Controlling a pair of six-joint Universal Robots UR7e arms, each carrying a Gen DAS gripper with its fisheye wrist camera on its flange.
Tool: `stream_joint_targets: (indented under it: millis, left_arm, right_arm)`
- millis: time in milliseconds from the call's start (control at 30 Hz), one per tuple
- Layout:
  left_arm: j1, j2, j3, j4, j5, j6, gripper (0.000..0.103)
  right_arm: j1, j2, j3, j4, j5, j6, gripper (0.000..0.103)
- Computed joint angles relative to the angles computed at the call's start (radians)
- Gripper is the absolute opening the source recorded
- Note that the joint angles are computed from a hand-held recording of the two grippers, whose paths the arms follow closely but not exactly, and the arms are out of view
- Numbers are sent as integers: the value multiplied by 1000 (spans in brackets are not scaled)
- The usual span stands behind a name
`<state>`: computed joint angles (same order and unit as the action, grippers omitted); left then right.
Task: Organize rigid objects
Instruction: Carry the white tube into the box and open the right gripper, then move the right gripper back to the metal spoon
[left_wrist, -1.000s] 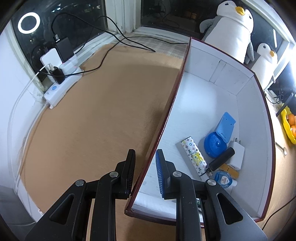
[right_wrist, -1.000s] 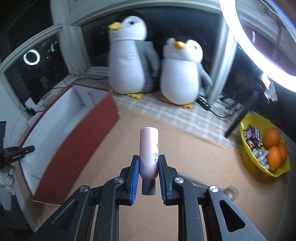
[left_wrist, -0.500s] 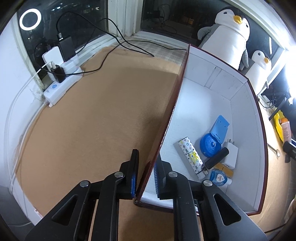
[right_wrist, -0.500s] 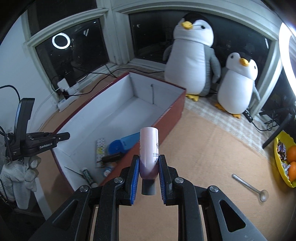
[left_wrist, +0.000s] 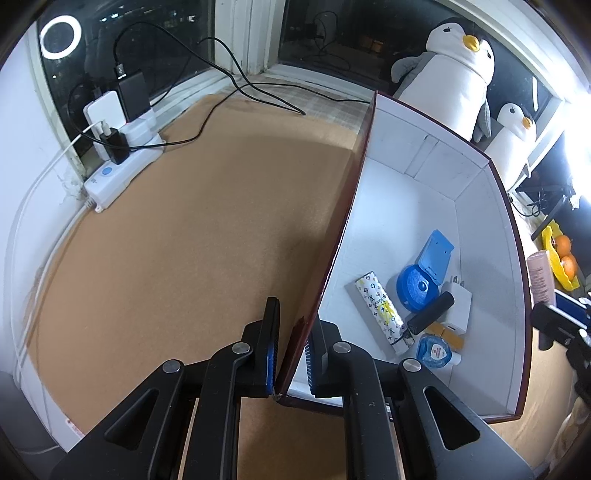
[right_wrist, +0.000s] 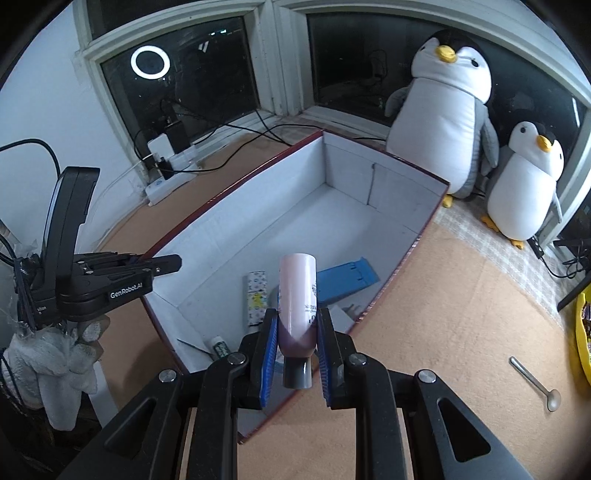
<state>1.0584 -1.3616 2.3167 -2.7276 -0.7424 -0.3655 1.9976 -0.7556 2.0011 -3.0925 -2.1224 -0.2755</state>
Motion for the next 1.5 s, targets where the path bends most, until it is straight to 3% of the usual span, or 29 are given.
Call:
stream_joint_targets:
  millis: [533,600,667,833,1167,1500]
  left_arm:
    - [6,11,-9,-5,-6,8,10]
    - [5,13,-12,0,-4,5,10]
    - [5,14,-14,5,-3,2,10]
    - [3,16,-15,13,3,-2,10]
    - [-6,19,-23,53,25,-23,11]
    - [-20,30,-36,119,64,-63,12]
  right_arm:
    - [5,65,-41,22,20,9,18]
    - [7,64,-38,12,20,-1,27]
    - [10,64,-31,-15,22,-8,48]
    - [8,47,-18,-39,32,-1,49]
    - [-39,-74,88,-135,26,-13,49]
    - [-164,-227,209,-180,-19,-33,49]
